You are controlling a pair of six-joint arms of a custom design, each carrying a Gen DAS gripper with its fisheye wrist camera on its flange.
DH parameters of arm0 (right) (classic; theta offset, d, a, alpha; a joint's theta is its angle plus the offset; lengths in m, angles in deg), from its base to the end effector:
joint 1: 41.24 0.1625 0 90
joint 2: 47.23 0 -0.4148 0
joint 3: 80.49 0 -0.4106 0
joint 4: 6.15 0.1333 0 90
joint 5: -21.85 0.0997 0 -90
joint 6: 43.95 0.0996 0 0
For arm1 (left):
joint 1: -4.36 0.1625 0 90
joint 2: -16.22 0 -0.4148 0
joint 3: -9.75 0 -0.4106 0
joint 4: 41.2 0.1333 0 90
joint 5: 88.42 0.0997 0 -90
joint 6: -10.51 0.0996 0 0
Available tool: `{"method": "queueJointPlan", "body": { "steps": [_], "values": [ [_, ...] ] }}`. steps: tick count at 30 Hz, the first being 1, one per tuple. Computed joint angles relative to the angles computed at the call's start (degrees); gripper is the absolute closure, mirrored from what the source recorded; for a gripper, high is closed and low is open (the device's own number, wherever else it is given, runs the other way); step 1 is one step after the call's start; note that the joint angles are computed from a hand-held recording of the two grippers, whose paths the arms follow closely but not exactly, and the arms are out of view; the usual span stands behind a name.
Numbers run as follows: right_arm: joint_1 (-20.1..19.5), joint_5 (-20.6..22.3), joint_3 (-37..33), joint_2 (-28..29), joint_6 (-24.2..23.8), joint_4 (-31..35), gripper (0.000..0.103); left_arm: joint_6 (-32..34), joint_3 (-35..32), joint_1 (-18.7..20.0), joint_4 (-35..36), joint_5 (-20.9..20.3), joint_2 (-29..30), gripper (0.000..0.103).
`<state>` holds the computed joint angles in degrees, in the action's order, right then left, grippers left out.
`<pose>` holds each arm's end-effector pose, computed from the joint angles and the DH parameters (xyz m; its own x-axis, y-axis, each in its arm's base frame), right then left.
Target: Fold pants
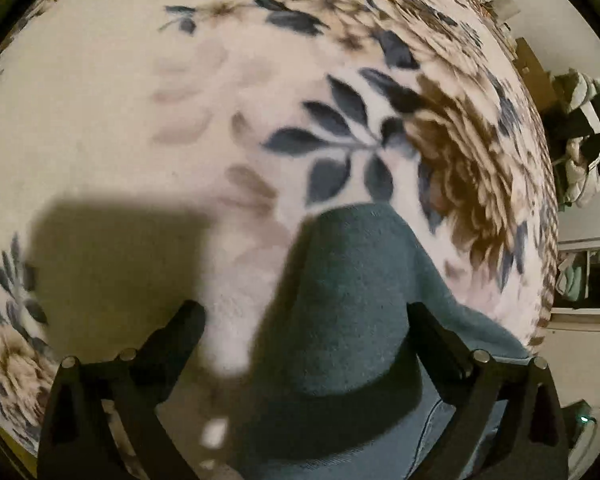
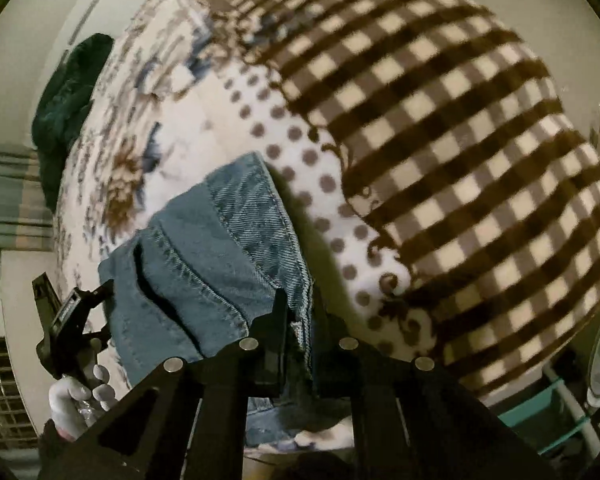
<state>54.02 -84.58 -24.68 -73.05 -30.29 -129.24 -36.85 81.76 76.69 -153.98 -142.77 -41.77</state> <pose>0.1811 -0.8206 0.0479 -0.9511 0.1642 0.2617 0.1369 0.9834 -0.1192 -0.0390 -0.7528 0.3500 -0.7634 -0.5830 -0.2782 -0.3862 0.7571 -0.5269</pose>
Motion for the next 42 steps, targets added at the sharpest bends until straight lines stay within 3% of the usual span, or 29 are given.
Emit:
{"method": "queueJointPlan", "body": {
  "steps": [1,2,3,6,8,12,15,21,24,27,29,31,32,34,37,42],
  "values": [
    [-0.1,0.3,-1.3,0.9,0.7,1.3,0.091,0.3,0.2,-0.6,0.5,0.7,-0.7,0.0],
    [-0.3,1.5,-2.4,1.5,1.7,2.5,0.082,0.8,1.0,-1.3,0.3,1.3,-1.6,0.0],
    [-0.7,2.6,-2.5,1.3,2.6,3.2,0.064,1.5,2.4,-2.1,-0.4,2.1,-2.8,0.0],
    [-1.1,6.4,4.1,-3.1,3.3,-1.4,0.022,1.3,8.5,-4.5,-3.6,1.6,-7.8,0.0],
    [-1.6,9.8,10.4,-7.0,3.7,-6.0,0.011,-1.2,13.3,-5.6,-5.2,-0.3,-11.3,0.0],
    [-3.5,16.0,20.7,-11.4,7.6,-12.2,0.01,-3.5,20.4,-5.5,-10.8,-5.4,-14.1,0.0],
    [-5.4,21.7,24.5,-10.0,10.0,-16.3,0.01,-3.7,23.2,-4.6,-14.7,-8.4,-13.7,0.0],
    [-6.9,30.4,24.0,-3.8,8.9,-25.2,0.008,-1.1,24.9,-2.9,-21.3,-12.1,-12.0,0.0],
    [-6.2,30.5,21.7,-1.1,10.6,-26.9,0.0,-0.6,25.4,-2.5,-23.1,-12.1,-12.0,0.0],
    [-5.6,29.5,21.1,-0.1,11.0,-28.2,0.0,0.0,25.2,-2.4,-24.2,-12.3,-11.5,0.001],
    [-5.3,29.7,21.0,0.2,11.1,-28.6,0.003,0.7,25.4,-2.6,-26.3,-12.6,-11.3,0.02],
    [-5.1,28.6,21.1,0.4,11.5,-28.5,0.039,0.0,25.2,-3.1,-25.3,-11.3,-11.5,0.045],
    [-5.3,29.2,21.5,0.4,12.1,-29.6,0.052,0.2,25.5,-3.4,-25.7,-11.1,-11.7,0.051],
    [-4.8,28.1,21.5,0.3,12.3,-30.3,0.056,0.2,25.7,-4.1,-26.5,-10.5,-12.0,0.069],
    [-3.3,26.6,21.4,-0.1,12.1,-31.0,0.06,0.5,25.0,-5.3,-26.4,-9.6,-12.4,0.076],
    [-0.6,25.4,20.1,-1.2,11.8,-30.0,0.065,0.4,22.2,-7.4,-24.4,-8.8,-13.4,0.078]
  ]
}}
